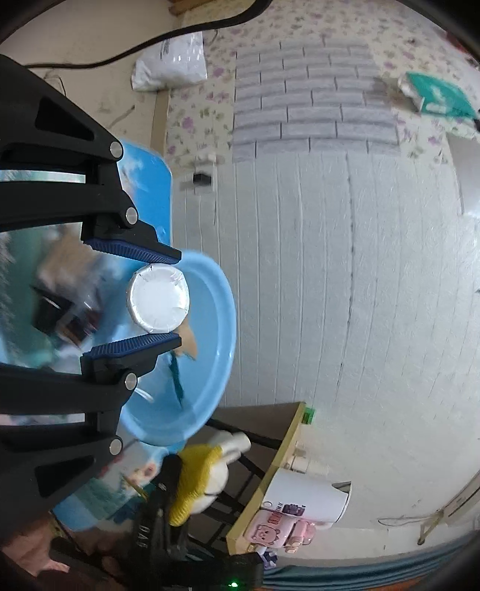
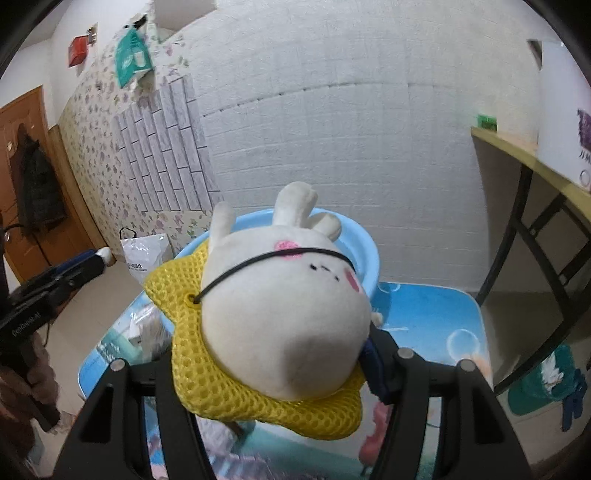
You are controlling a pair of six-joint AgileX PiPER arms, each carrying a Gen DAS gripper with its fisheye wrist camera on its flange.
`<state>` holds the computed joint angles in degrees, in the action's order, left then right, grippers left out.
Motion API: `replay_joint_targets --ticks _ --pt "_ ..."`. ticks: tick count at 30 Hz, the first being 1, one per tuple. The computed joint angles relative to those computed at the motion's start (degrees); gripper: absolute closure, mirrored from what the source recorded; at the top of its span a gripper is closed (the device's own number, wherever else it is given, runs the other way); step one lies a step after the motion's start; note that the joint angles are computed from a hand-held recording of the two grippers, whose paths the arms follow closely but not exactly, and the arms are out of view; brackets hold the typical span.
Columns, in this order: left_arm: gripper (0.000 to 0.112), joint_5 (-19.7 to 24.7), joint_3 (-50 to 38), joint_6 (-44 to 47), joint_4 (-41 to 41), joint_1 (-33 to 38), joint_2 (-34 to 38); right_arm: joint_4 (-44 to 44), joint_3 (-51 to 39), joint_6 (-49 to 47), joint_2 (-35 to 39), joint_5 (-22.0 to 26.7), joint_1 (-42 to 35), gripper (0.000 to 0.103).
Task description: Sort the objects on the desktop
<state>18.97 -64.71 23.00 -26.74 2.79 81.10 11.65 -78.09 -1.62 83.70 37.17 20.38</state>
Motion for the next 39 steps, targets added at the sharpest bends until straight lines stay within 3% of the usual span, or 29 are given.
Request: replay_joint_targets --ticks 2,5,8,12,13,14,15,18,22,31,39 --pt "0.071 0.7 -4.4 -2.6 3.7 -2.3 4.8 0.3 -0.8 0.4 1.1 0.7 -0.9 0.041" --pt "0.057 1.0 -7.2 -12.7 15.8 -6.1 7.6 -0.1 -2.6 0.9 2.9 3.1 -1.1 0.04" --pt "0.04 -0.2 -6.1 -8.5 10.8 -6.2 6.8 0.0 -4.1 -0.7 4.3 3.8 -0.5 0.038" --pt "0.037 0.9 -8.2 -11.5 13.7 -4.9 7.3 -2.3 -8.8 0.5 7.3 3.8 1.4 0.032" --pt "0.036 1.0 -8.5 -12.0 14.1 -4.7 7.5 -0.5 -10.2 -1.3 8.3 3.7 1.4 0.022" --pt "0.033 0.8 -7.7 -11.8 13.7 -3.6 6.6 1.9 -11.0 -3.2 9.0 3.3 1.1 0.005" --pt "0.032 0.9 -7.1 -11.9 13.8 -2.9 6.1 2.7 -11.7 -3.6 9.5 2.6 1.1 0.0" --pt "0.031 1.8 -4.0 -12.3 14.7 0.3 3.8 1.1 -11.0 -0.7 8.9 -1.8 2.1 0.0" --pt "0.031 4.4 0.8 -14.7 16.6 5.3 1.7 3.4 -5.5 -1.5 5.1 -4.1 1.3 0.0" --pt "0.031 8.8 6.8 -9.2 10.3 13.3 3.1 2.4 12.0 1.9 -5.5 -1.0 3.2 0.0" --pt "0.031 6.6 5.6 -5.8 13.3 12.0 7.4 -7.5 12.3 12.6 -1.7 0.2 13.7 0.0"
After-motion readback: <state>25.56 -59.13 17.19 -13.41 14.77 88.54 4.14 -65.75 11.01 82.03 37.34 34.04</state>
